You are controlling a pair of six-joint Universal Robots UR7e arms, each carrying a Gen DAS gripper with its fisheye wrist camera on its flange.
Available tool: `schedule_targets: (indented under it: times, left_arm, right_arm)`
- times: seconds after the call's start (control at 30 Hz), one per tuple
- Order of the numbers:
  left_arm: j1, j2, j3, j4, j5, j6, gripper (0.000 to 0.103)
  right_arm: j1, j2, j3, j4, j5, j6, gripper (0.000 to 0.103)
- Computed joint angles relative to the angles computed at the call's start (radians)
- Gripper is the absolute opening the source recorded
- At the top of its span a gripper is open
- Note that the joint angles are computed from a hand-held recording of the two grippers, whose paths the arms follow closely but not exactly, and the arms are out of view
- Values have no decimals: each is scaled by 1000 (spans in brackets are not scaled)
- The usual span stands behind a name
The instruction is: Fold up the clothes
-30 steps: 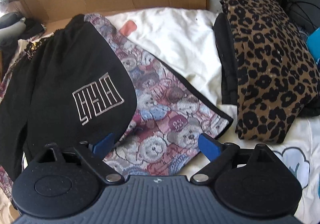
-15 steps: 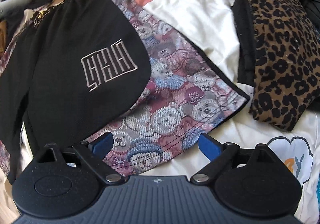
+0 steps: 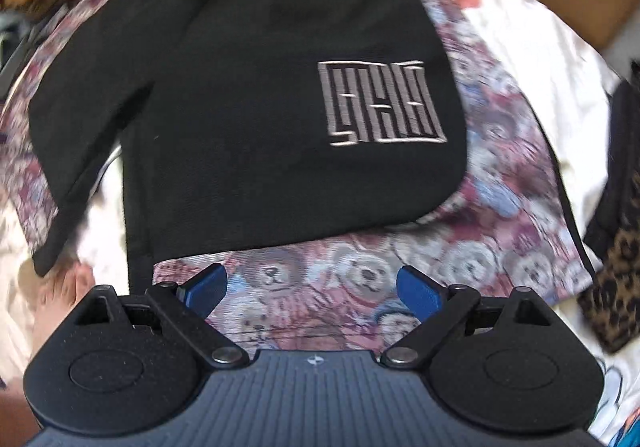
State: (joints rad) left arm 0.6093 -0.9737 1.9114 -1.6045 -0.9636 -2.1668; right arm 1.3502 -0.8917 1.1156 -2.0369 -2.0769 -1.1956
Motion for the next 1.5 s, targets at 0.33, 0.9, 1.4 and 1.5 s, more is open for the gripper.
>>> schedule_targets:
  times: [0.33,0.9,1.4,1.5]
  left_arm:
    - [-43,-34,65,-42,10,-80,34]
    - [-100,-40,119,-120,64,-135,28]
    - [-122,-90,132,-79,70,-198,7]
    - [-92,-102,177,-144,108,-180,8]
  right_arm:
    - [-10,13,52,-23,-100,39,95]
    - [4,-40,145,-141,-6,-135,85]
    - [6,-22,171,-155,-95,-127,87]
    - [6,-16,161,-154,-93,-127,87]
